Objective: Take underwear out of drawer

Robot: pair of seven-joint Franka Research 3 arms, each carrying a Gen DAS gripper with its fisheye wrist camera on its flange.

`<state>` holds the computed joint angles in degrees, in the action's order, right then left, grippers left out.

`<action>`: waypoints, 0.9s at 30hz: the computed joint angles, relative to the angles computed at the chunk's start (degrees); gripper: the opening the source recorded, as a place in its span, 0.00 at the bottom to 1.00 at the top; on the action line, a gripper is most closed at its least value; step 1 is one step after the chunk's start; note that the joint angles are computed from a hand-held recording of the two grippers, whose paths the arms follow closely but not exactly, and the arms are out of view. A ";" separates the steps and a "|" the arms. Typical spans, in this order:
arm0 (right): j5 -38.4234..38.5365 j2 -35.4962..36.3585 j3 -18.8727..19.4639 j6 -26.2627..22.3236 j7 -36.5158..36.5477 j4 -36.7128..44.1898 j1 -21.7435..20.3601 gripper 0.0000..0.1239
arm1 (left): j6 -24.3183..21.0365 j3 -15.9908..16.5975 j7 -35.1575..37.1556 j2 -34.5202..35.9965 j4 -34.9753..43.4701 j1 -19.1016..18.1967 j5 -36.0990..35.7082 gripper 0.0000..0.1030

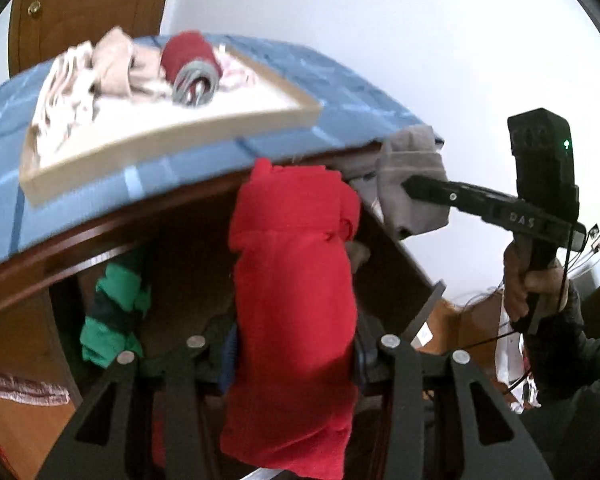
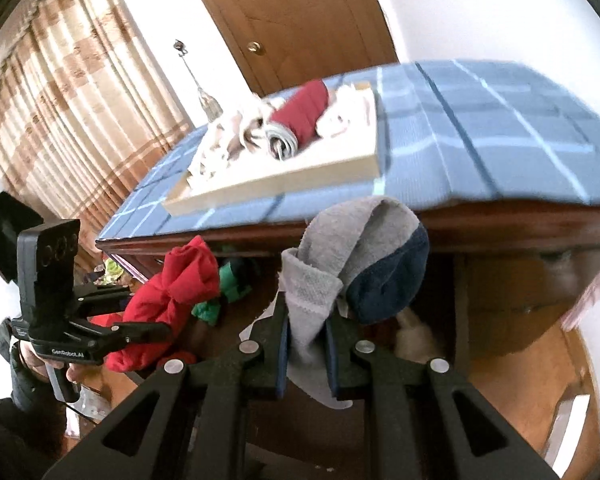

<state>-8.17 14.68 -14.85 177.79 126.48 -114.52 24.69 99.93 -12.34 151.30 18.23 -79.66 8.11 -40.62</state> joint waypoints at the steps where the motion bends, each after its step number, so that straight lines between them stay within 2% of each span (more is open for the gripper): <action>1: -0.89 0.01 -0.96 -0.31 0.33 0.51 0.74 0.14 | -0.34 -0.05 -0.56 0.43 1.38 0.28 -0.89 0.42; 4: -3.55 -0.32 -2.26 -1.09 0.89 2.01 1.53 0.14 | -0.22 -0.46 -2.77 3.75 7.61 0.80 -1.95 0.42; 6: -5.02 0.25 -2.16 -1.54 0.84 3.81 1.18 0.14 | 0.65 -0.98 -5.15 6.84 12.78 0.83 -1.81 0.42; 8: -5.45 1.28 -1.50 -1.42 0.39 5.81 0.39 0.14 | 2.42 -1.81 -7.48 8.20 14.73 1.22 -2.24 0.42; 13: -0.85 5.26 3.22 -0.93 -6.21 12.47 -3.53 0.14 | 8.57 -3.13 -11.90 10.48 18.39 1.37 -1.20 0.42; 16: 3.40 8.78 7.24 -1.94 -12.16 18.29 -6.50 0.14 | 12.69 -3.69 -14.10 11.79 20.07 1.08 -0.12 0.42; 19: 6.42 13.39 9.44 -4.20 -16.89 25.70 -7.90 0.14 | 17.16 -4.30 -16.04 13.09 21.15 0.44 1.38 0.42; 24: 11.50 18.85 11.86 -7.14 -22.50 34.45 -9.10 0.14 | 16.74 -5.67 -19.91 17.55 27.51 -0.03 4.11 0.42; 27: 13.27 21.30 11.95 -8.43 -24.59 38.44 -8.94 0.14 | 17.29 -6.05 -21.25 18.51 28.97 -0.40 5.95 0.42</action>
